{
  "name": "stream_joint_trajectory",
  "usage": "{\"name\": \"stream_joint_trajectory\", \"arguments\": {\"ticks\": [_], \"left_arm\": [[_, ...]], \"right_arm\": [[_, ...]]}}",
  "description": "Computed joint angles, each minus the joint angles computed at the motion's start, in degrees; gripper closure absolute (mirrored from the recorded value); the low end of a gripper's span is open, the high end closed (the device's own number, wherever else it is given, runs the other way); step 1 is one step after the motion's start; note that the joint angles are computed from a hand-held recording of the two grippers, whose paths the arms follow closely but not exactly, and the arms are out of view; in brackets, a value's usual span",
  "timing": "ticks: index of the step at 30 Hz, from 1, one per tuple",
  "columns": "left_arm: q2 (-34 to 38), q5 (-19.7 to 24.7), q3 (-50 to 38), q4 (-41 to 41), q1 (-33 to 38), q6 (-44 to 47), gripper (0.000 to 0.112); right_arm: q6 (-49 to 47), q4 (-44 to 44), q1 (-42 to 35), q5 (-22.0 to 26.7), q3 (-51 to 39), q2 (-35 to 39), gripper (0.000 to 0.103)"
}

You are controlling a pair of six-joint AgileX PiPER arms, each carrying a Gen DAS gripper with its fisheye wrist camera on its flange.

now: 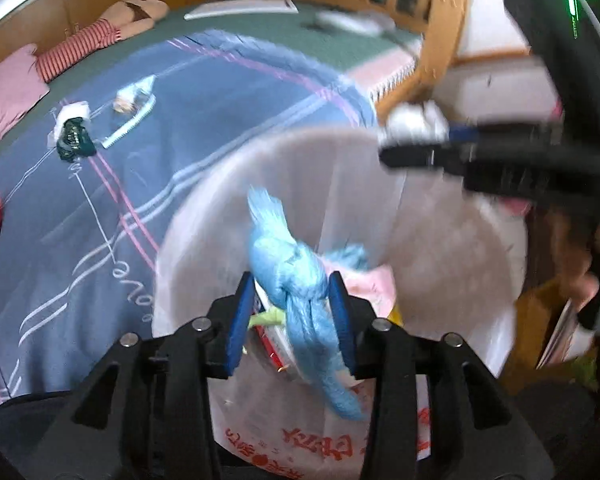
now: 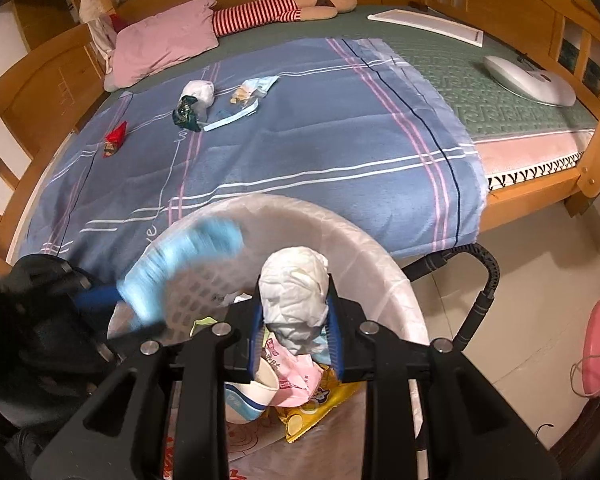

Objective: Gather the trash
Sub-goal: 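Open both tools to drop the tissue and blue cloth into the wastebasket, then grasp the dark green bag with the left tool while the right tool grasps the clear plastic bag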

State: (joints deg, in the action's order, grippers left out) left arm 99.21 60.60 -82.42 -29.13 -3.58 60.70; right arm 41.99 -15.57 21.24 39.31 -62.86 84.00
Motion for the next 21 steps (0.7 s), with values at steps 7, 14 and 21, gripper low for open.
{"name": "stream_joint_trajectory", "arguments": {"ticks": [7, 14, 21], "left_arm": [[-2.4, -5.02, 2.61, -0.89, 1.51, 2.52, 0.03], [5.16, -4.23, -10.54, -1.85, 8.07, -6.63, 0.025], [20.6, 0.32, -37.6, 8.65, 10.14, -32.42, 0.021]], "right_arm": [[-2.63, 3.64, -0.62, -1.07, 0.09, 1.57, 0.068], [-2.35, 3.71, -0.5, -3.2, -0.58, 1.71, 0.022], [-4.63, 6.09, -2.03, -1.29, -10.39, 7.15, 0.018]]}}
